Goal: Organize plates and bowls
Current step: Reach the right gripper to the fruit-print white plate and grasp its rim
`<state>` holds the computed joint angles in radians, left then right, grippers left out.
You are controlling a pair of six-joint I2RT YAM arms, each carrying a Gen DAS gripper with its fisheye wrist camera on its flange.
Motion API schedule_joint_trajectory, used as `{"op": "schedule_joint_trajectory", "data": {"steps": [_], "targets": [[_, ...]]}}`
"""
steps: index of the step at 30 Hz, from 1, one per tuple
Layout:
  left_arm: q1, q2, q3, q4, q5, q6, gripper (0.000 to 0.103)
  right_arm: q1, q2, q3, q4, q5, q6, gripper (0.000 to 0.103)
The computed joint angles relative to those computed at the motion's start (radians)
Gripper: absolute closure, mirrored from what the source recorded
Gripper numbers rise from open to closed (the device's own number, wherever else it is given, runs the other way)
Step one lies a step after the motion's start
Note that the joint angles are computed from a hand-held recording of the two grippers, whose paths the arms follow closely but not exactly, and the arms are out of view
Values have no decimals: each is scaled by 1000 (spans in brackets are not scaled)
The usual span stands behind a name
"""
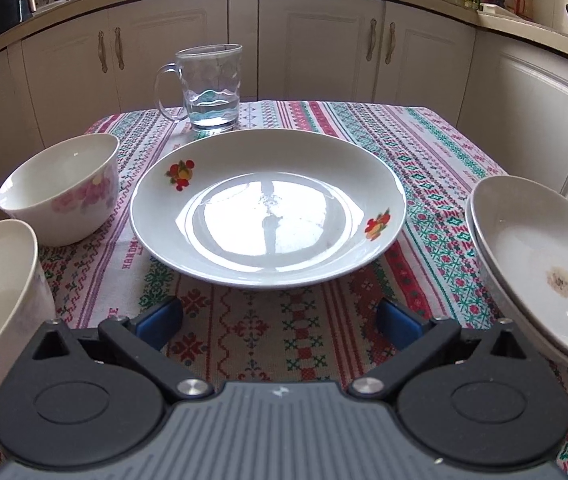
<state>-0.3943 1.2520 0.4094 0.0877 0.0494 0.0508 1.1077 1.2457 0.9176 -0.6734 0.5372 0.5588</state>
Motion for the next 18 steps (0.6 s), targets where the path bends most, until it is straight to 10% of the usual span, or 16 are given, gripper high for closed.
{"op": "schedule_joint_trajectory", "data": {"steps": [18], "targets": [[47,78,23,78,34,28,0,-364,417,272,190,-311,-497,0]]}}
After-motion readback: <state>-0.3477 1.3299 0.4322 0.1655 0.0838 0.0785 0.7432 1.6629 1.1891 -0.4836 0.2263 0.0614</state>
